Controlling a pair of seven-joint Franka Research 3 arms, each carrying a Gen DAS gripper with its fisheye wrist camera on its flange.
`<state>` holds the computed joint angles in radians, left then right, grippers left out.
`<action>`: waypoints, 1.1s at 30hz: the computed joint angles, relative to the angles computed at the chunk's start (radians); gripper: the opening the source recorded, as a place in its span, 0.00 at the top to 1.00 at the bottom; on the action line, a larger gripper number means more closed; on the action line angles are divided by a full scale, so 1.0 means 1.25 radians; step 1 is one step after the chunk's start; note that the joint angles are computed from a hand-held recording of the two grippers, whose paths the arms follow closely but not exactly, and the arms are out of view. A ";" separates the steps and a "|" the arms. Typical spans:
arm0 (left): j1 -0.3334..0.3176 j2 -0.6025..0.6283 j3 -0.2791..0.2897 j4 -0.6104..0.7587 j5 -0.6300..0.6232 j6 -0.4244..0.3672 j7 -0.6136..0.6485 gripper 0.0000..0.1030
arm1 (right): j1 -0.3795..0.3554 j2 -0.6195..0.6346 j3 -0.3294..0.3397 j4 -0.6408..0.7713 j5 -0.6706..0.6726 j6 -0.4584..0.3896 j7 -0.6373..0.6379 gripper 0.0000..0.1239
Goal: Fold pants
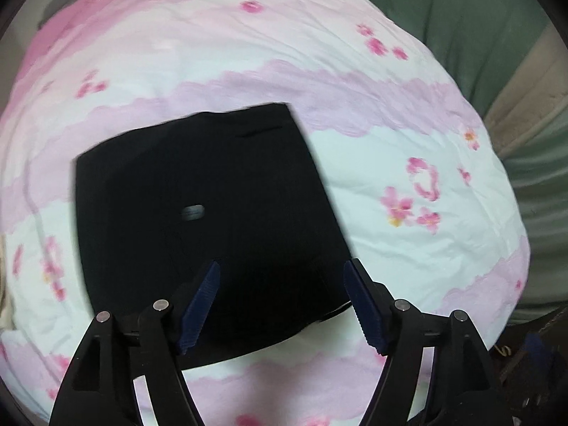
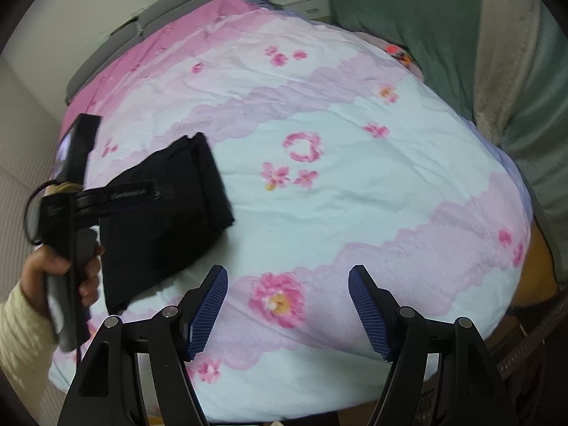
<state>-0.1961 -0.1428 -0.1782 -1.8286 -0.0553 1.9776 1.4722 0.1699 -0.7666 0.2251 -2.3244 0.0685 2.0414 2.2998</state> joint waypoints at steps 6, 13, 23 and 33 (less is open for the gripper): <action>0.025 -0.068 0.020 -0.048 0.064 -0.028 0.015 0.27 | 0.047 0.103 -0.020 0.031 0.035 0.100 -0.091 0.42; 0.042 -0.088 0.035 -0.074 0.041 -0.061 -0.005 0.25 | 0.101 0.264 -0.045 0.107 0.096 0.191 -0.203 0.42; 0.040 -0.026 0.023 -0.050 0.060 -0.076 -0.006 0.25 | 0.126 0.446 -0.088 0.195 0.177 0.230 -0.293 0.55; 0.044 0.058 0.012 0.018 0.045 -0.099 -0.040 0.25 | 0.122 0.563 -0.104 0.254 0.228 0.216 -0.344 0.65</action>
<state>-0.1413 -0.0698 -0.1635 -1.8058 0.0010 1.8545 1.4220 0.3228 -0.0626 0.0950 -2.0073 0.3537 2.3120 1.8698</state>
